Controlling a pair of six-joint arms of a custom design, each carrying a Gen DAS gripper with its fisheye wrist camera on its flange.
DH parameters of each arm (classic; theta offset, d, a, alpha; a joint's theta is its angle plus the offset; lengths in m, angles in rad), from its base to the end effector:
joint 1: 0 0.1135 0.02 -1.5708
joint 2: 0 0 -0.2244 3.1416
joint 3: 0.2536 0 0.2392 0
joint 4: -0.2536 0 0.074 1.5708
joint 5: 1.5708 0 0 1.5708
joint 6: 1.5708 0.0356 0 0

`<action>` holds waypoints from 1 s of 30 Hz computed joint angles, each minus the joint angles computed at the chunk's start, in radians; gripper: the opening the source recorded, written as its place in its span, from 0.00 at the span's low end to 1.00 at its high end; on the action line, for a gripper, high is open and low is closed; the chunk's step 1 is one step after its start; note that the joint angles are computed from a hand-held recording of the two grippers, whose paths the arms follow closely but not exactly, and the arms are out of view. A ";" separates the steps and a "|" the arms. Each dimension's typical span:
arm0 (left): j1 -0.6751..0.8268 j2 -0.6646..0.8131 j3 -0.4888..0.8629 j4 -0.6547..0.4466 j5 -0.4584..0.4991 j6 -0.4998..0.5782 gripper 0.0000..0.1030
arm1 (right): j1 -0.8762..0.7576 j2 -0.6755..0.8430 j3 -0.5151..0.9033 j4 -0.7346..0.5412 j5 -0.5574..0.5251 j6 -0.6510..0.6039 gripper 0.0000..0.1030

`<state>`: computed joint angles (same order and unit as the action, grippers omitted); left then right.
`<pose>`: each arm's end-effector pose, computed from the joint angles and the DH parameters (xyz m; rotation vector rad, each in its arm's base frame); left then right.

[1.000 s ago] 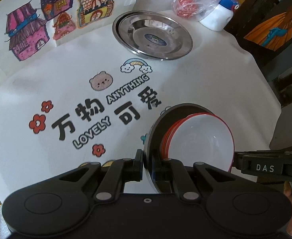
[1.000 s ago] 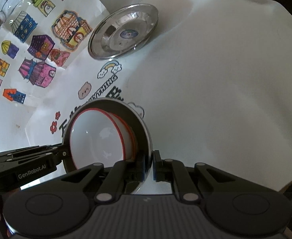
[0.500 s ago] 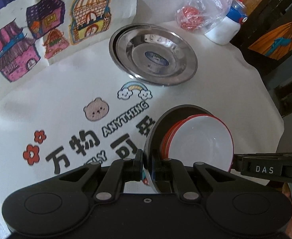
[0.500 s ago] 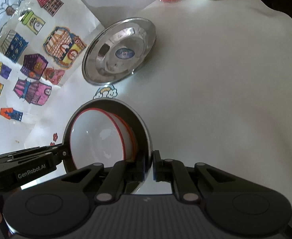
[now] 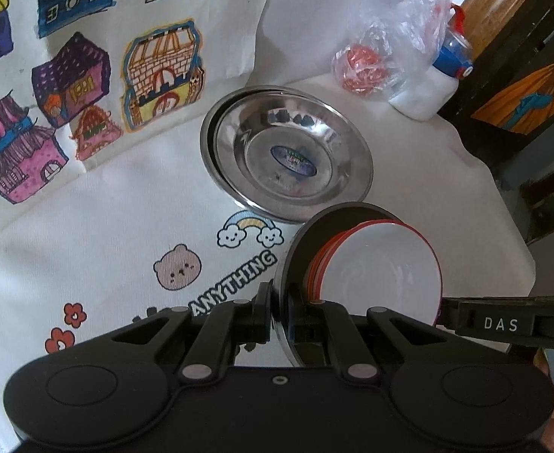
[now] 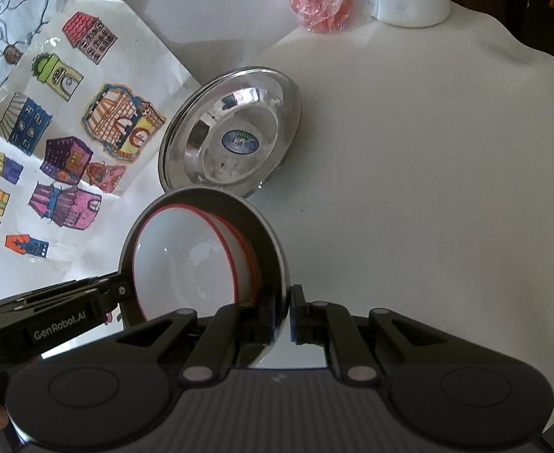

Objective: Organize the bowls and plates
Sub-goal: 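Lift and carry the deep bowl toward the plate stack beside the bottle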

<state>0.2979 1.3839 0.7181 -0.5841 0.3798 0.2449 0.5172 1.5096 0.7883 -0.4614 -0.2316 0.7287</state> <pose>0.2249 0.0553 0.1366 0.0125 2.7095 -0.3840 0.2227 0.1361 0.1291 0.2401 2.8899 0.6063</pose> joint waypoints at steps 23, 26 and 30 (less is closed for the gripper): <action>-0.091 0.110 0.145 0.099 -0.021 -0.130 0.07 | -0.111 0.164 0.197 0.000 -0.007 -0.079 0.08; -0.098 0.148 0.177 0.126 -0.029 -0.148 0.07 | -0.111 0.227 0.267 -0.004 0.003 -0.082 0.08; -0.095 0.214 0.224 0.157 -0.034 -0.167 0.07 | -0.124 0.309 0.346 -0.001 -0.007 -0.105 0.08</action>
